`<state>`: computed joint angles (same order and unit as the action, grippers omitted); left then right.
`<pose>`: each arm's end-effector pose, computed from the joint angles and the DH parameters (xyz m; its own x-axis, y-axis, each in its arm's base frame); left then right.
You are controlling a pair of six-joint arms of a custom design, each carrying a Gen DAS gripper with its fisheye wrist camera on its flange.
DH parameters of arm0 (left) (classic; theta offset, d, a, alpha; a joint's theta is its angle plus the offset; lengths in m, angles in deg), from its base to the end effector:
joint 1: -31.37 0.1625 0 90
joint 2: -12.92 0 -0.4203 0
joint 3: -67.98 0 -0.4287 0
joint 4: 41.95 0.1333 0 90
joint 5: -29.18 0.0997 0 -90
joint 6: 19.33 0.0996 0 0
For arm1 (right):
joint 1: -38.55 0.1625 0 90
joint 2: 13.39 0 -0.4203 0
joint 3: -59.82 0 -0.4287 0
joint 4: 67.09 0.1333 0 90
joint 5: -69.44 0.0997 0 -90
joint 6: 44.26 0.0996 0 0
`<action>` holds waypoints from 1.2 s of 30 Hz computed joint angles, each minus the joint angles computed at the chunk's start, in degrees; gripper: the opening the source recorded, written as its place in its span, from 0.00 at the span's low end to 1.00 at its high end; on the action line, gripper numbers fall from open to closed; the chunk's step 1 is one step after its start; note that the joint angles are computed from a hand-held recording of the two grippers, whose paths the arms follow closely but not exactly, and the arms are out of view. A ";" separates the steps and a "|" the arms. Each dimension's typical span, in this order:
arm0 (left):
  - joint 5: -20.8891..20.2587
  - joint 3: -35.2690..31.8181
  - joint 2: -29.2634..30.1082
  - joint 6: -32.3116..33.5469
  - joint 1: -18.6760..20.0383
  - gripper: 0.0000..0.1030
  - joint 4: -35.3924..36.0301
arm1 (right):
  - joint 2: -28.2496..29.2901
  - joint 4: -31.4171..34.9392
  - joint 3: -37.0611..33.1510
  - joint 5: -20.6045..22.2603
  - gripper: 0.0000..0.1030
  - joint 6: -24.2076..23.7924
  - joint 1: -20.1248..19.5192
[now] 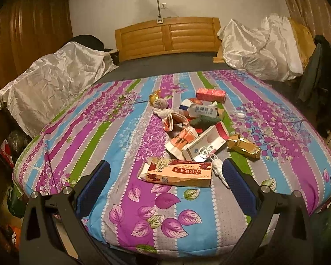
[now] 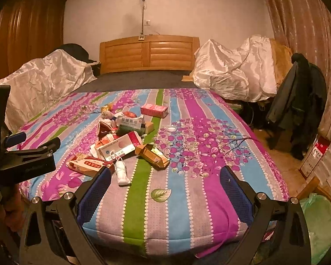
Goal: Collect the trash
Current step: 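Grasp the tan red-printed box with the left gripper while the right grasps the gold box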
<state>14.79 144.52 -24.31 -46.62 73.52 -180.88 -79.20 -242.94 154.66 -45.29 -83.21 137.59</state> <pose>-0.4158 -0.6863 0.1375 -0.5900 -0.2361 -0.7721 0.5181 0.6227 -0.5864 0.1969 -0.6545 0.3718 -0.6863 -0.1818 0.7042 -0.6654 0.5480 -0.5070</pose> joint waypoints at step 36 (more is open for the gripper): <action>-34.68 -5.53 1.64 34.08 15.49 0.79 -9.23 | 35.76 33.85 -48.18 -0.57 0.83 -9.56 -6.79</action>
<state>-19.89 138.99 -22.67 -12.54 89.01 -190.11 -43.44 -209.09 106.47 -45.85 -92.77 130.80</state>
